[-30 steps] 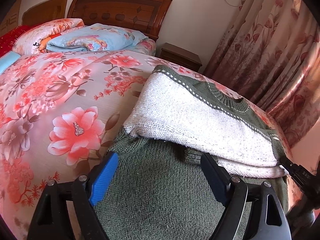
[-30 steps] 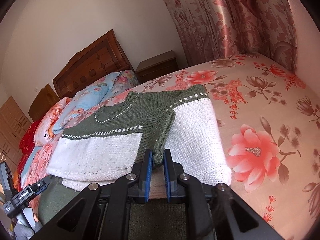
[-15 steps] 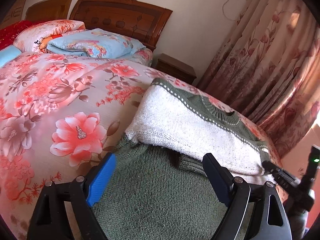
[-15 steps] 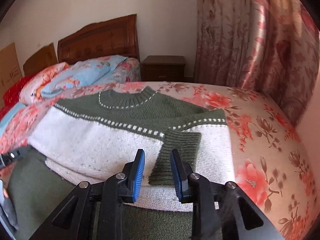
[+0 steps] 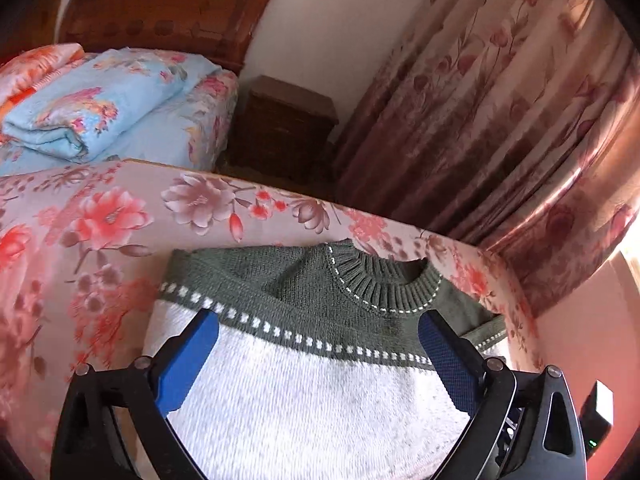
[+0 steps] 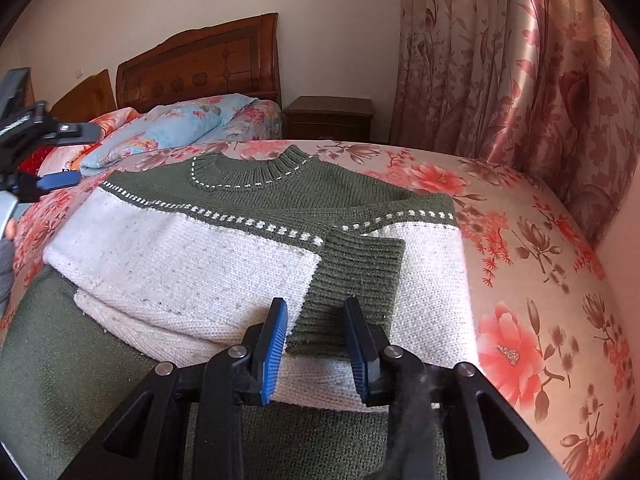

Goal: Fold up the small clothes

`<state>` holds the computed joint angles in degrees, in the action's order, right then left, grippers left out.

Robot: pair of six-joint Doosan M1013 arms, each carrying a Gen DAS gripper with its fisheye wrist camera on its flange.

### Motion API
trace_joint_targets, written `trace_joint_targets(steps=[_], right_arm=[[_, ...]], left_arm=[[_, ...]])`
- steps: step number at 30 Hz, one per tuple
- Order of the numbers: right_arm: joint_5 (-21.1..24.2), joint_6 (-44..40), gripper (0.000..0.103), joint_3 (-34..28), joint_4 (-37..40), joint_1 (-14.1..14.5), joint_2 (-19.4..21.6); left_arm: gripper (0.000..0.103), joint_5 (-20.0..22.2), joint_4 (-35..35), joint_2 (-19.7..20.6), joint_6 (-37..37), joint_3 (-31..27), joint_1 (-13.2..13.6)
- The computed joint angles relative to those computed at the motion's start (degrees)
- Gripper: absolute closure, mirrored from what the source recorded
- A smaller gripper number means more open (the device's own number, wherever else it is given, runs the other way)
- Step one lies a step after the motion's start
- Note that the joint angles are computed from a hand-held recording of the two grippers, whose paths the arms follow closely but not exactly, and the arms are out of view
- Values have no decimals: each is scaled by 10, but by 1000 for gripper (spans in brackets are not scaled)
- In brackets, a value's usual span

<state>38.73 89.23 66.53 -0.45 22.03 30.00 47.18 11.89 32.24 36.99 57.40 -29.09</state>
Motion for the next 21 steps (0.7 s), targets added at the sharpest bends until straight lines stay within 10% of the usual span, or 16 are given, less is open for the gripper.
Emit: trace_joint_targets(steps=[8, 21], right_arm=[[-2, -7, 73, 1, 16, -2, 0], [-5, -19, 73, 3, 43, -7, -1]], left_arm=[[0, 143, 36, 64, -26, -93, 0], [0, 234, 110, 111, 13, -165, -25]])
